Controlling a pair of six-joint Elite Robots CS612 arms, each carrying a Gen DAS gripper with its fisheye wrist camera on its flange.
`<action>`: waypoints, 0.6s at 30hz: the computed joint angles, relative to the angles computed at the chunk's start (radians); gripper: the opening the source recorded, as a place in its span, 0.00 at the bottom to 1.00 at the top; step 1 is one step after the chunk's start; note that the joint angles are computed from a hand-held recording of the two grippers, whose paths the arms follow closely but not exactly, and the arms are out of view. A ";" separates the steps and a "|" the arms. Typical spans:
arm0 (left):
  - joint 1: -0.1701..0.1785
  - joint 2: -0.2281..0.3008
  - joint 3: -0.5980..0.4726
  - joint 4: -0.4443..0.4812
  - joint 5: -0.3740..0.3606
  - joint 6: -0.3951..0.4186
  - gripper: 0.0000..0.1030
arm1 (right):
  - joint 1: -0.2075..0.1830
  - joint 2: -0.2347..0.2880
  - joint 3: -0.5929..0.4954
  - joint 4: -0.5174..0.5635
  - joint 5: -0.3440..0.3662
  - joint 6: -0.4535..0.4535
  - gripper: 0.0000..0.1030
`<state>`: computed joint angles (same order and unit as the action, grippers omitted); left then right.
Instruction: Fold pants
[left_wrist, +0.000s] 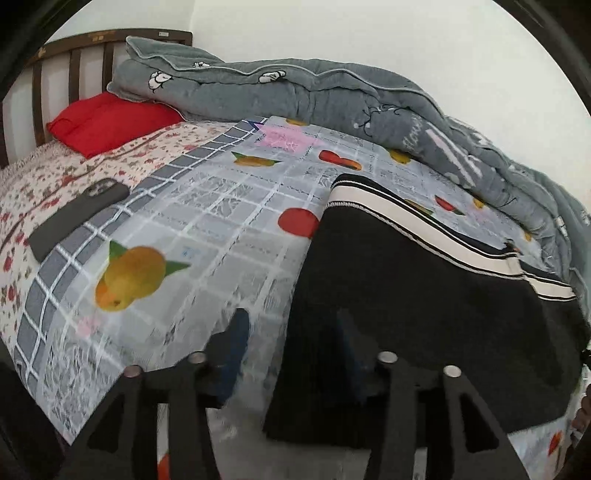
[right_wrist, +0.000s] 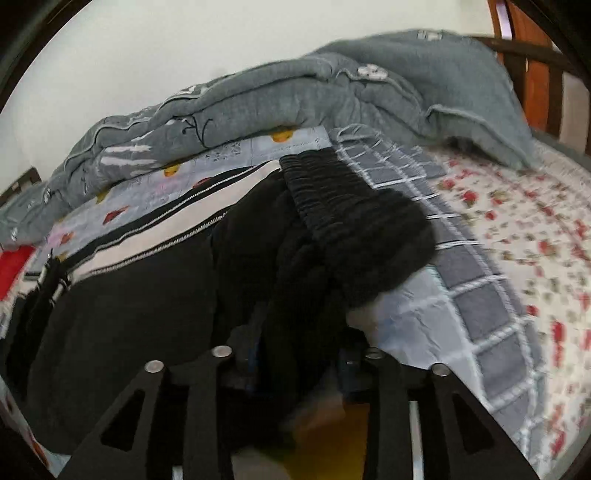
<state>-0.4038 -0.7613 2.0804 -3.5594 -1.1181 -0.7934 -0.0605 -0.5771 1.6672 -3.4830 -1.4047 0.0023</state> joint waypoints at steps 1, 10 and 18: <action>0.001 0.002 0.010 -0.030 -0.019 -0.003 0.48 | 0.010 -0.008 0.018 -0.025 -0.054 -0.017 0.45; 0.004 0.024 0.052 -0.167 -0.139 0.003 0.54 | 0.009 -0.072 0.127 -0.070 -0.130 -0.102 0.45; 0.039 0.075 -0.010 -0.231 -0.218 -0.054 0.54 | 0.015 -0.083 0.160 -0.063 -0.134 -0.059 0.47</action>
<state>-0.3649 -0.6862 2.0708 -3.7900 -1.3365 -0.8477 -0.0457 -0.6598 1.8273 -3.5462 -1.5387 -0.0567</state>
